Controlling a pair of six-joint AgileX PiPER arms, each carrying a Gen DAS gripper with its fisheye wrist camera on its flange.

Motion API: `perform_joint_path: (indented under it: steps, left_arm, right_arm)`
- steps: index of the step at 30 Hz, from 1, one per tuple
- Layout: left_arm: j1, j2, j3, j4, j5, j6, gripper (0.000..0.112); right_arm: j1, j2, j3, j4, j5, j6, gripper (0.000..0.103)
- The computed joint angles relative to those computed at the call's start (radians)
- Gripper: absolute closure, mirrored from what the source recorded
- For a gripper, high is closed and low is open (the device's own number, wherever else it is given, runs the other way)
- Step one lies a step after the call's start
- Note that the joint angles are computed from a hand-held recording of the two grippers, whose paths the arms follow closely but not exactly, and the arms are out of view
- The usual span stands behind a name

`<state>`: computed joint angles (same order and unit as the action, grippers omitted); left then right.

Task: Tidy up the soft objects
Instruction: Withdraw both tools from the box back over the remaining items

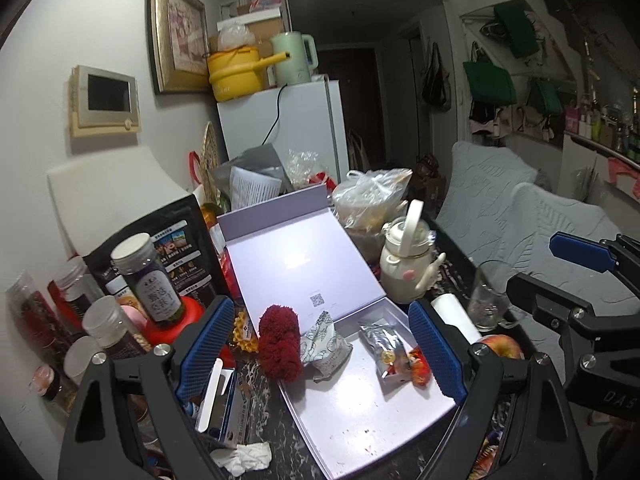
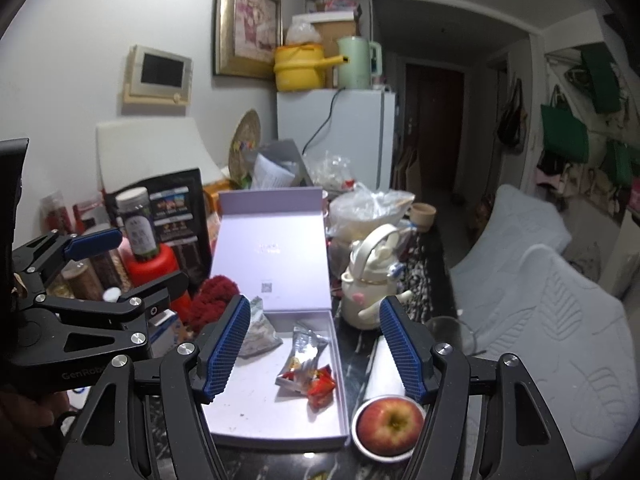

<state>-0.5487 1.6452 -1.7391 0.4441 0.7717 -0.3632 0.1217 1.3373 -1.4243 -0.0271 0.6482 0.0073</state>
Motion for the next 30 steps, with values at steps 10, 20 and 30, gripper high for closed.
perform_joint_path:
  steps: [10, 20, 30]
  left_arm:
    - [-0.084, -0.194, 0.162, 0.067, 0.002, -0.083, 0.022]
    - [-0.167, -0.367, 0.353, 0.122, -0.003, -0.185, 0.013]
    - [-0.258, -0.501, 0.513, 0.156, 0.017, -0.255, 0.013]
  right_arm:
    - [0.122, -0.209, 0.114, -0.206, 0.042, 0.181, 0.033]
    - [0.356, -0.389, 0.258, -0.525, 0.159, 0.507, 0.030]
    - [0.827, -0.540, 0.419, -0.905, 0.457, 0.946, 0.029]
